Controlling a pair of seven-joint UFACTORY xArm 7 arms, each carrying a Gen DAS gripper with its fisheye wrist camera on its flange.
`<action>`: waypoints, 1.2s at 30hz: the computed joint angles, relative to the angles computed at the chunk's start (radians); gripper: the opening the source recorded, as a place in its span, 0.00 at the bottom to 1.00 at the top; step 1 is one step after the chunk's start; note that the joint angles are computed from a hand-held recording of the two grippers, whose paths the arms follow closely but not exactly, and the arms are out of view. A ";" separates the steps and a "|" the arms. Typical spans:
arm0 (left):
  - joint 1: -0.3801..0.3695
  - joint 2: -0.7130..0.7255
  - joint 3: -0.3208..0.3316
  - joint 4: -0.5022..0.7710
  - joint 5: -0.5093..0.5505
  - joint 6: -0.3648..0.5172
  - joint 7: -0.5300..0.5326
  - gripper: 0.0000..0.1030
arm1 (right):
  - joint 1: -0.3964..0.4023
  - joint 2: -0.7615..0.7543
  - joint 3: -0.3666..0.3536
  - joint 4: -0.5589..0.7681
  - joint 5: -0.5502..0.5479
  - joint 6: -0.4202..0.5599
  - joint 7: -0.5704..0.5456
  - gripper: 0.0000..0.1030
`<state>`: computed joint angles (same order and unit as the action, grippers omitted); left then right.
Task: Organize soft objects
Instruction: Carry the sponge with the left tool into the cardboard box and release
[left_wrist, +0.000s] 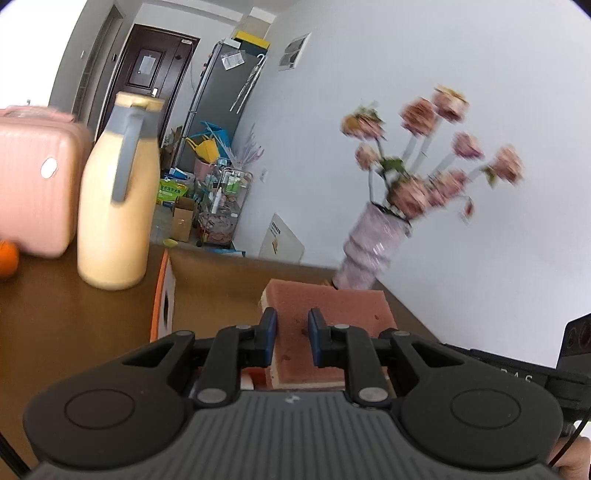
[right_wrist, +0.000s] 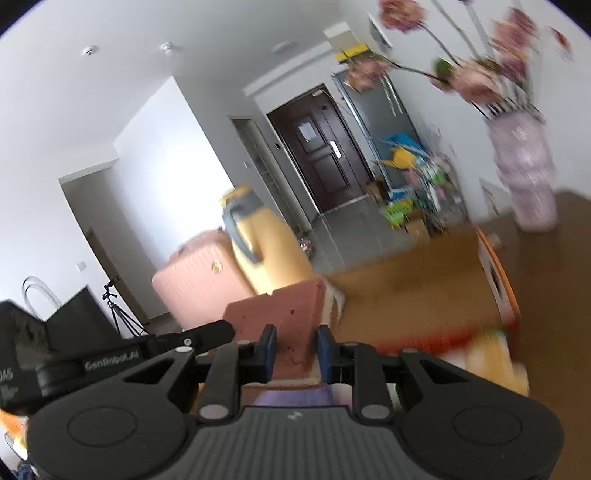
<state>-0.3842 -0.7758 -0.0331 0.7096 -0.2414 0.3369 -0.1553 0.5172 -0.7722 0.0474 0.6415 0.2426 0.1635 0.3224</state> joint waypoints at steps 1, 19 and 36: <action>-0.003 0.087 0.025 0.077 -0.002 0.001 0.010 0.18 | 0.020 0.075 -0.038 0.071 -0.007 0.004 -0.034 0.22; 0.166 1.017 -0.002 0.817 0.318 0.217 -0.100 0.17 | -0.023 1.103 -0.229 1.009 0.351 0.437 -0.298 0.21; 0.194 0.705 -0.033 0.566 0.563 0.080 -0.136 0.70 | -0.189 0.750 -0.112 0.722 0.013 0.418 -0.230 0.55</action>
